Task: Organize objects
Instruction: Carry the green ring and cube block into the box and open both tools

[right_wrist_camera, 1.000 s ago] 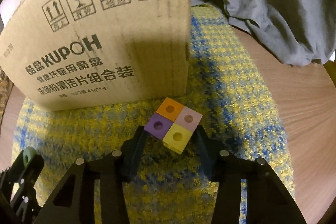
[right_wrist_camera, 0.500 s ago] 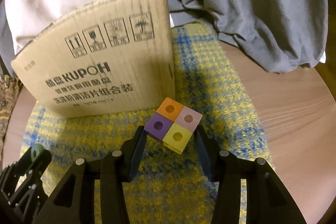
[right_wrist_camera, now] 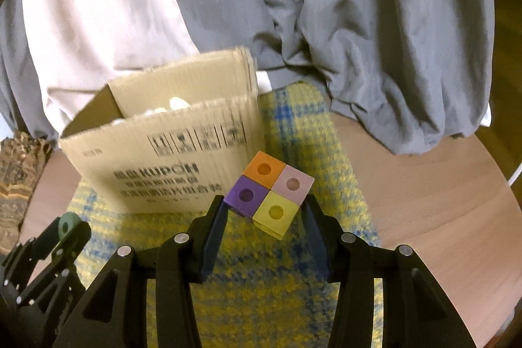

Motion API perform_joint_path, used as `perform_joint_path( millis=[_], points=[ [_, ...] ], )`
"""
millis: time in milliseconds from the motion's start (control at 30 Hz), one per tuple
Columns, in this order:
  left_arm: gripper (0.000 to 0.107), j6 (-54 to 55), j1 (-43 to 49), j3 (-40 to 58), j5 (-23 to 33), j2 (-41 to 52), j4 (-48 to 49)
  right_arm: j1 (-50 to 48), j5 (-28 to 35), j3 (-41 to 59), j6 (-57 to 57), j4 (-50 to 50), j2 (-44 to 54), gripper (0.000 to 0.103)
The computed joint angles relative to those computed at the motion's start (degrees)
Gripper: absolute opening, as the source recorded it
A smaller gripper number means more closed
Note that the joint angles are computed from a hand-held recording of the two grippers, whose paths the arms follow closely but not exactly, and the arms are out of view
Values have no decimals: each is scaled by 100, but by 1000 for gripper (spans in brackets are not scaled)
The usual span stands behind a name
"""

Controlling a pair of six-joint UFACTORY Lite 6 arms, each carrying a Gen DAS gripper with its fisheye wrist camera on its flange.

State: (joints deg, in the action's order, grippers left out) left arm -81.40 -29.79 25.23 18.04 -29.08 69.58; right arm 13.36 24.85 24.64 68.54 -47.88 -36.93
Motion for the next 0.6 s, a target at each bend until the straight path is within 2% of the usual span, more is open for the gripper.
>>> perform_joint_path(
  millis=[333,600],
  points=[
    [35,1318,113,859,158,-52,-942,82,379,796,-574,390,-8,47],
    [35,2302,425,1771,25,440,-1646,28,403,1532,-939,539,407,47]
  ],
)
